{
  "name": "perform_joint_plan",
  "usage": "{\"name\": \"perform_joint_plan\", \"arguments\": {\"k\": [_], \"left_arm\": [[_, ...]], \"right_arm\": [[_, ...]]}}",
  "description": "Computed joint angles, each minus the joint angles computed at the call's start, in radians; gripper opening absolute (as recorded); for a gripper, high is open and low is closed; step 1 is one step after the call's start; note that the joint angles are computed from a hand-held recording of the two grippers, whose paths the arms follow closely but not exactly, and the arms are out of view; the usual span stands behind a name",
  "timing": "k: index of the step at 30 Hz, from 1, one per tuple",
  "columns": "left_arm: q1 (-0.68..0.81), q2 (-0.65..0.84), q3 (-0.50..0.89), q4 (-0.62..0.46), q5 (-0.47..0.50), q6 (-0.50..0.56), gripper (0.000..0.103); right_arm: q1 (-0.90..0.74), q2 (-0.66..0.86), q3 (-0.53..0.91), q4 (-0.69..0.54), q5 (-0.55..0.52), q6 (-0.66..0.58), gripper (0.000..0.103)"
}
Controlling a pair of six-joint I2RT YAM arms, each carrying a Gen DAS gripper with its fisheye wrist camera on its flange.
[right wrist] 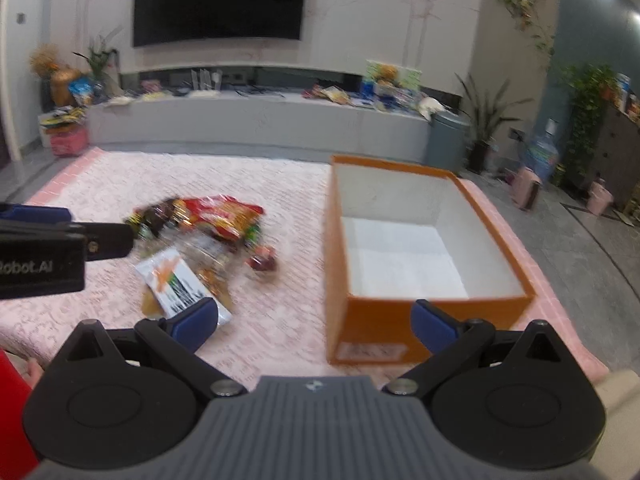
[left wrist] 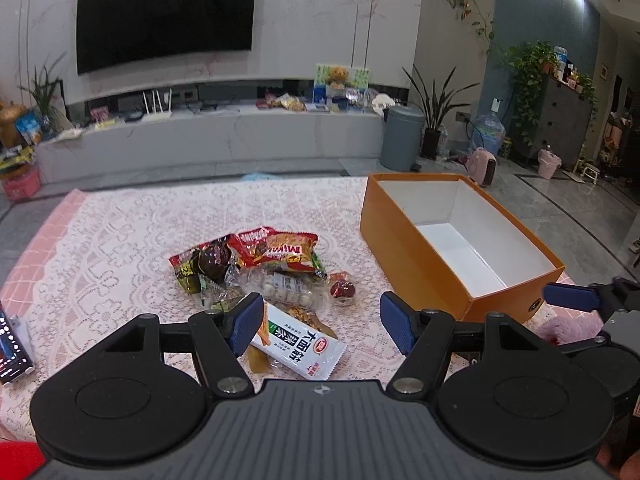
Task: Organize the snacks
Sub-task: 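Reach the right gripper to the white stick-snack packet and grasp it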
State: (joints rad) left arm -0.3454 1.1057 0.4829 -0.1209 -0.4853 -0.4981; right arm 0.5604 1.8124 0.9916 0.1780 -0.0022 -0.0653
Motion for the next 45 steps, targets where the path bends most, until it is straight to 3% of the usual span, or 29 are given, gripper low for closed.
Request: {"name": "perform_joint_plan", "arguments": {"k": [5, 7, 10, 14, 18, 23, 29, 33, 37, 40, 45], "left_arm": [[0.170, 0.053, 0.032, -0.028, 0.123, 0.054, 0.078], [0.231, 0.082, 0.035, -0.017, 0.178, 0.061, 0.078], [0.313, 0.146, 0.048, 0.000, 0.262, 0.074, 0.078], [0.372, 0.255, 0.091, 0.000, 0.283, 0.117, 0.077], [0.453, 0.347, 0.133, -0.007, 0.356, 0.164, 0.076], [0.507, 0.453, 0.198, -0.025, 0.361, 0.198, 0.072], [0.568, 0.535, 0.194, 0.083, 0.441, 0.268, 0.072], [0.612, 0.583, 0.161, 0.172, 0.532, 0.274, 0.072], [0.620, 0.615, 0.154, 0.215, 0.565, 0.276, 0.072], [0.623, 0.629, 0.143, 0.253, 0.585, 0.279, 0.072], [0.608, 0.650, 0.130, 0.300, 0.565, 0.290, 0.070]], "right_arm": [[0.008, 0.084, 0.077, 0.023, -0.101, -0.011, 0.098], [0.020, 0.132, 0.132, 0.001, -0.123, -0.025, 0.085], [0.035, 0.212, 0.224, -0.045, -0.150, -0.037, 0.074], [0.042, 0.322, 0.382, -0.164, -0.205, -0.071, 0.062], [0.053, 0.442, 0.561, -0.292, -0.231, -0.100, 0.065], [0.066, 0.619, 0.834, -0.493, -0.279, -0.125, 0.068], [0.101, 0.768, 1.063, -0.619, -0.277, -0.181, 0.070], [0.112, 0.840, 1.153, -0.657, -0.272, -0.190, 0.070], [0.109, 0.892, 1.227, -0.699, -0.286, -0.157, 0.072], [0.110, 0.902, 1.231, -0.694, -0.293, -0.139, 0.080], [0.119, 0.882, 1.171, -0.641, -0.280, -0.160, 0.081]]}}
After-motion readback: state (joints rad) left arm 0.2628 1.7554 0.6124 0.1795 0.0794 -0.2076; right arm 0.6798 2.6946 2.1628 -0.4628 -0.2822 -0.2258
